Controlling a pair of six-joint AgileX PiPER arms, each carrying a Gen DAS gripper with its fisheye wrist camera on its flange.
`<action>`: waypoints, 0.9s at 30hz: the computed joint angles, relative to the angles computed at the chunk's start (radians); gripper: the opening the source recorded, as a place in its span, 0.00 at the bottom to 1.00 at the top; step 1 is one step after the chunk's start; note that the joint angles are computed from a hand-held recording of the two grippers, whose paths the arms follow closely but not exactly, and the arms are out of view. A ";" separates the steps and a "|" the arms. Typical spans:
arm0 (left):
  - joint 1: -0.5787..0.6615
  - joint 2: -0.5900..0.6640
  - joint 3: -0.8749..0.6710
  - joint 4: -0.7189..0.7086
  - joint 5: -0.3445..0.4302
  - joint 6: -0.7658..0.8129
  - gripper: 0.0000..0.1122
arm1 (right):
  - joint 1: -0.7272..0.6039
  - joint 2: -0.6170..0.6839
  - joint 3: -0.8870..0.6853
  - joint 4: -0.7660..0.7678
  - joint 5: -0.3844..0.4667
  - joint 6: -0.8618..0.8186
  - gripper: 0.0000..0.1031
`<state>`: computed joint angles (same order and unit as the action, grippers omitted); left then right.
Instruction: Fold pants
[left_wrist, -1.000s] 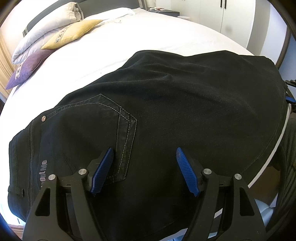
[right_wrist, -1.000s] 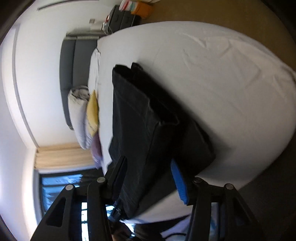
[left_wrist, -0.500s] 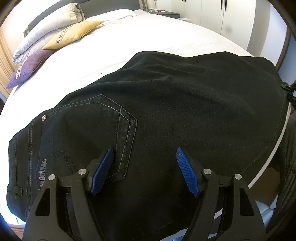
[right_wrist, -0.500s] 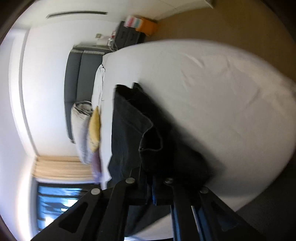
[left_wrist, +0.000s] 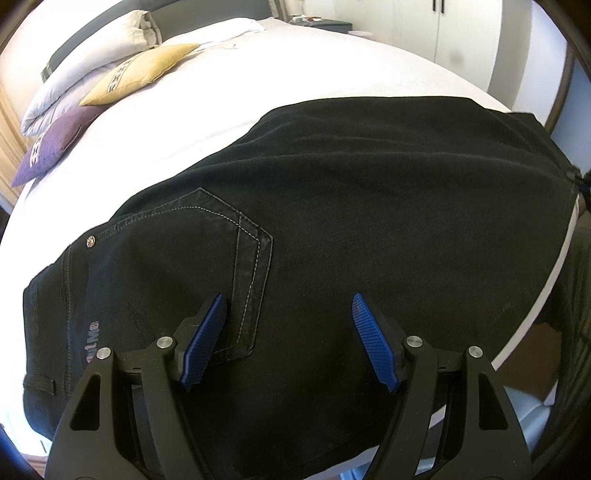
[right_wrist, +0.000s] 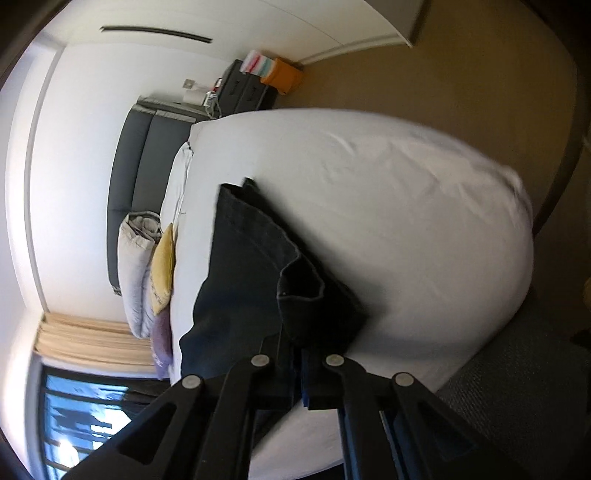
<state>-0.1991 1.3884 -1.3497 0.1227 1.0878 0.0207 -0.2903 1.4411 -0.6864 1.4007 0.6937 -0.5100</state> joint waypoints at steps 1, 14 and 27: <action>-0.002 -0.001 0.000 0.001 0.002 0.003 0.62 | 0.006 0.000 -0.008 -0.013 -0.006 0.007 0.02; -0.066 0.016 -0.091 0.053 0.080 -0.059 0.62 | -0.069 -0.122 -0.014 -0.370 -0.039 0.299 0.20; -0.085 0.269 -0.415 -0.041 0.069 -0.042 0.62 | 0.447 0.424 -0.932 -0.485 0.281 0.276 0.20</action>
<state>-0.2843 1.6574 -1.7643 0.0818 1.1566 -0.0208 0.1568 1.8653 -1.6188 0.9159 0.9748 -0.2336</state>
